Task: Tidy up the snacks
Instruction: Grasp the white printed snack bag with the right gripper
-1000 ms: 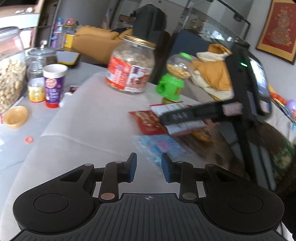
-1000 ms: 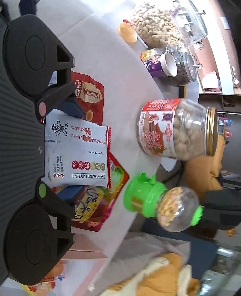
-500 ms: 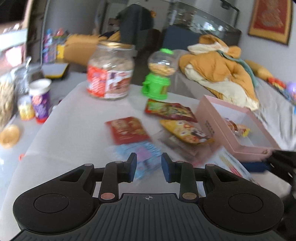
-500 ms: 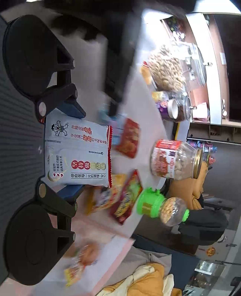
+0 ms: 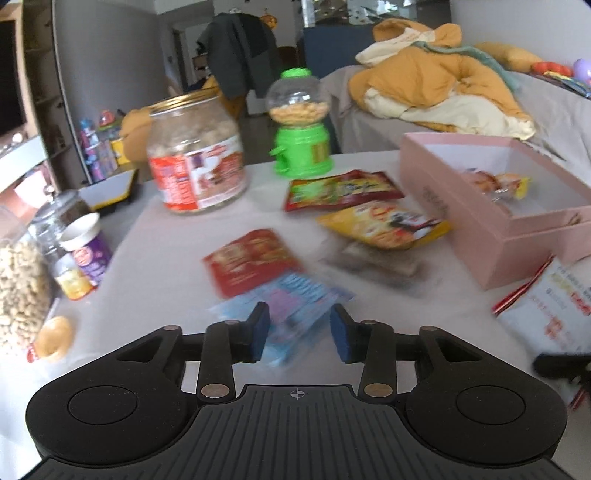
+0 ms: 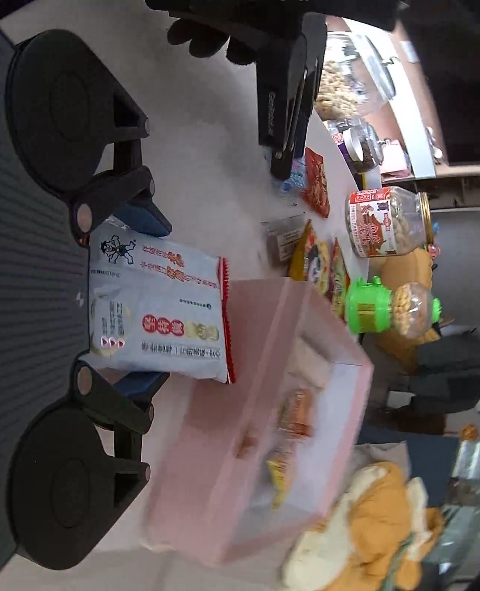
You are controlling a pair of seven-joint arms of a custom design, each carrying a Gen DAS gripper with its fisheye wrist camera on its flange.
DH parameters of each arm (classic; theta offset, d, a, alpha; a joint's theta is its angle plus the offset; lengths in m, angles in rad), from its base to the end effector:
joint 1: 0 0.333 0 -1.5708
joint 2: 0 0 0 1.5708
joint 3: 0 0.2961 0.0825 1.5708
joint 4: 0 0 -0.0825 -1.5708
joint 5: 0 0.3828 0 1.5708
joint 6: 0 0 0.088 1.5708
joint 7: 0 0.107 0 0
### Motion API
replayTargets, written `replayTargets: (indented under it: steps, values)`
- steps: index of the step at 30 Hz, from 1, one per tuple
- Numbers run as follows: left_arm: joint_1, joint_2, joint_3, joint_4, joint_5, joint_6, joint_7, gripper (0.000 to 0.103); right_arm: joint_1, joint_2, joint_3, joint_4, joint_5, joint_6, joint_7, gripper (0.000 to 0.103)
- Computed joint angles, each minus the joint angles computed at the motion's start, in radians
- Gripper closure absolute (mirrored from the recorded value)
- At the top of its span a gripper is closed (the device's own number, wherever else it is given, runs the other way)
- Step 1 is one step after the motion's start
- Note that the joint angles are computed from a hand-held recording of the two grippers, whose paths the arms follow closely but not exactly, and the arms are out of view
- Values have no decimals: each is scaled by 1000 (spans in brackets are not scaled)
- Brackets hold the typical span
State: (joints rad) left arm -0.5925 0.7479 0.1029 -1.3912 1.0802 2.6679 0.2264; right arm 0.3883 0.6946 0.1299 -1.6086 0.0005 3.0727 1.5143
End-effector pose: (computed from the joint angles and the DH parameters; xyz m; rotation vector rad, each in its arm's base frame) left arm 0.6408 -0.3914 0.2966 -1.6095 1.7098 -0.6867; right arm 0.6439 0.3451 0.3006 -2.0799 1.2191 -0.4449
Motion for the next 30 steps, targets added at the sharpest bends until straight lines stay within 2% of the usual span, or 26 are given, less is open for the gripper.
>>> replayTargets:
  steps: [1, 3, 5, 8, 11, 13, 16, 17, 19, 23, 25, 26, 30]
  values:
    - [2, -17, 5, -28, 3, -1, -7, 56, 14, -1, -16, -19, 1, 42, 14, 24]
    - [7, -49, 6, -79, -5, -35, -33, 52, 88, -6, -97, -52, -8, 105, 63, 23]
    - [19, -80, 14, -130, 14, -15, -118, 52, 126, -10, -141, -64, -18, 126, 87, 23]
    - [39, -126, 27, -190, 79, 67, -276, 57, 108, -7, -122, -61, -23, 124, 99, 22]
    - [56, -131, 27, -174, 153, 139, -388, 57, 101, -6, -116, -60, -29, 124, 105, 22]
    - [79, -99, -11, -114, 118, 127, -312, 57, 115, -7, -131, -63, -32, 127, 116, 21]
    - [78, 3, -75, 57, -32, -57, -20, 56, 93, -1, -107, -54, -35, 123, 115, 19]
    - [75, 37, -86, 107, -73, -92, 51, 56, 95, -1, -109, -55, -36, 125, 117, 19]
    - [83, 93, -108, 175, -148, -101, 160, 53, 105, -2, -120, -60, -37, 131, 124, 19]
    - [32, 131, -51, 210, -155, -76, 216, 32, 110, -2, -127, -61, -39, 134, 132, 19]
    - [10, 130, -19, 204, -162, -75, 217, 32, 125, -1, -143, -59, -40, 132, 139, 18]
    - [0, 131, -7, 208, -166, -97, 221, 34, 127, 0, -146, -57, -40, 131, 142, 18]
    - [-2, 119, 9, 204, -199, -168, 204, 30, 125, 0, -144, -57, -43, 133, 147, 18]
